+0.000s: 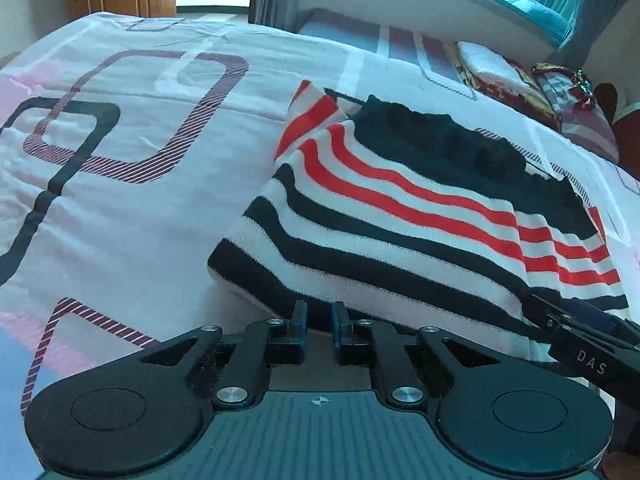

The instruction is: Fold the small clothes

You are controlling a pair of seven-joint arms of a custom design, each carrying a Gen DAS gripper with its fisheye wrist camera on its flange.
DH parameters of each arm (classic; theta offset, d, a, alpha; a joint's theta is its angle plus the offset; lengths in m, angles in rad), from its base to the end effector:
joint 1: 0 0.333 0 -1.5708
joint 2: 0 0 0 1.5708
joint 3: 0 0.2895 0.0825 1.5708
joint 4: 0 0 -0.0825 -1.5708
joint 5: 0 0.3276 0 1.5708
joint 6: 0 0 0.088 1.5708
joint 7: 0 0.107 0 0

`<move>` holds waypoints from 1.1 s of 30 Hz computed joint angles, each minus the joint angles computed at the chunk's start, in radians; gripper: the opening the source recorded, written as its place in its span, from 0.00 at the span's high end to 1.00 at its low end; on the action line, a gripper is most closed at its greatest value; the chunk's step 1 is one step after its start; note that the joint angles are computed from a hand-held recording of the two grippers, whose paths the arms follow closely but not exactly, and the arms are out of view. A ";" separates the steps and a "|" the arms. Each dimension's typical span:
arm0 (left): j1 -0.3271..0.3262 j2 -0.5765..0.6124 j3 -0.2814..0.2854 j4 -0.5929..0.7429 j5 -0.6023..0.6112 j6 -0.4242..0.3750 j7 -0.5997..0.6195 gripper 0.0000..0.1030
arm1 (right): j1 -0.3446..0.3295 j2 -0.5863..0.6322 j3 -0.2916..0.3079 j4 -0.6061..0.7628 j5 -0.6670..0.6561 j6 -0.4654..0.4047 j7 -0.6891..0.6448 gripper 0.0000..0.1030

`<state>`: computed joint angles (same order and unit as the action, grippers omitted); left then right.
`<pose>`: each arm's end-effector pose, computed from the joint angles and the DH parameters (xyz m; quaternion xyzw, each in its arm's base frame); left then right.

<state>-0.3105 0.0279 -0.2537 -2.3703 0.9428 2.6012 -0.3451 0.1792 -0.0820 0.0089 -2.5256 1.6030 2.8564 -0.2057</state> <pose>0.3922 -0.2676 0.3425 -0.8422 0.4581 -0.2007 0.2013 0.4157 0.0238 0.3316 -0.7917 0.4878 -0.1458 0.3376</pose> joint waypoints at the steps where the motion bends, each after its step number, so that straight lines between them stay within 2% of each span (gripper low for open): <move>1: 0.000 -0.001 0.000 -0.001 -0.013 0.002 0.011 0.90 | 0.000 -0.004 0.000 -0.003 -0.001 -0.001 -0.002 0.35; 8: -0.011 0.001 -0.011 0.015 -0.127 -0.053 0.112 0.89 | 0.003 -0.040 -0.002 -0.034 -0.032 -0.013 0.026 0.35; 9: -0.010 -0.003 -0.009 0.006 -0.097 -0.036 0.096 0.90 | 0.004 -0.043 -0.003 -0.036 -0.030 -0.014 0.026 0.35; 11: -0.017 -0.045 -0.013 -0.034 0.122 -0.017 -0.109 0.91 | 0.005 -0.051 -0.005 -0.042 -0.029 -0.016 0.027 0.35; 12: -0.014 -0.051 -0.012 -0.044 0.172 -0.006 -0.166 1.00 | 0.006 -0.053 -0.005 -0.044 -0.024 -0.016 0.023 0.35; 14: -0.007 -0.056 -0.012 -0.049 0.188 0.016 -0.174 1.00 | 0.007 -0.056 -0.005 -0.047 -0.018 -0.013 0.017 0.35; 16: -0.016 -0.061 -0.026 -0.040 0.192 -0.029 -0.157 1.00 | 0.008 -0.055 -0.004 -0.049 -0.010 -0.010 0.011 0.35; 18: -0.027 -0.053 -0.037 -0.015 0.138 -0.082 -0.099 0.99 | 0.007 -0.056 -0.005 -0.052 -0.010 -0.012 0.012 0.35; 19: -0.030 -0.049 -0.036 -0.007 0.097 -0.094 -0.062 0.81 | 0.007 -0.058 -0.006 -0.053 -0.010 -0.013 0.012 0.35; 20: -0.029 -0.049 -0.033 -0.006 0.054 -0.089 -0.033 0.58 | 0.006 -0.059 -0.006 -0.055 -0.010 -0.013 0.011 0.35; 21: -0.028 -0.047 -0.029 -0.004 0.007 -0.090 -0.011 0.00 | 0.006 -0.060 -0.006 -0.055 -0.010 -0.014 0.012 0.35; 22: -0.034 -0.050 -0.036 -0.005 0.029 -0.123 -0.059 0.03 | 0.006 -0.061 -0.006 -0.055 -0.010 -0.015 0.014 0.35; 23: -0.039 -0.062 -0.044 -0.020 0.104 -0.140 -0.148 0.02 | 0.006 -0.063 -0.007 -0.056 -0.010 -0.017 0.014 0.35; 24: -0.038 -0.073 -0.044 -0.038 0.156 -0.124 -0.205 0.00 | 0.006 -0.066 -0.007 -0.057 -0.010 -0.019 0.015 0.35; 27: -0.013 -0.067 -0.019 -0.063 0.165 -0.027 -0.232 0.00 | 0.004 -0.071 -0.009 -0.060 -0.007 -0.028 0.008 0.35; 30: 0.017 -0.056 -0.001 -0.089 0.260 0.070 -0.353 0.00 | 0.005 -0.068 -0.007 -0.057 0.015 -0.026 -0.012 0.35; 33: 0.042 -0.038 0.013 -0.096 0.434 0.147 -0.600 0.01 | 0.007 -0.059 -0.003 -0.048 0.028 -0.020 -0.029 0.35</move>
<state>-0.2681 -0.0101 -0.2409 -2.4665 1.3765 2.7479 -0.9450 0.1857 -0.1414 0.0057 -2.5736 1.6315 2.8363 -0.2343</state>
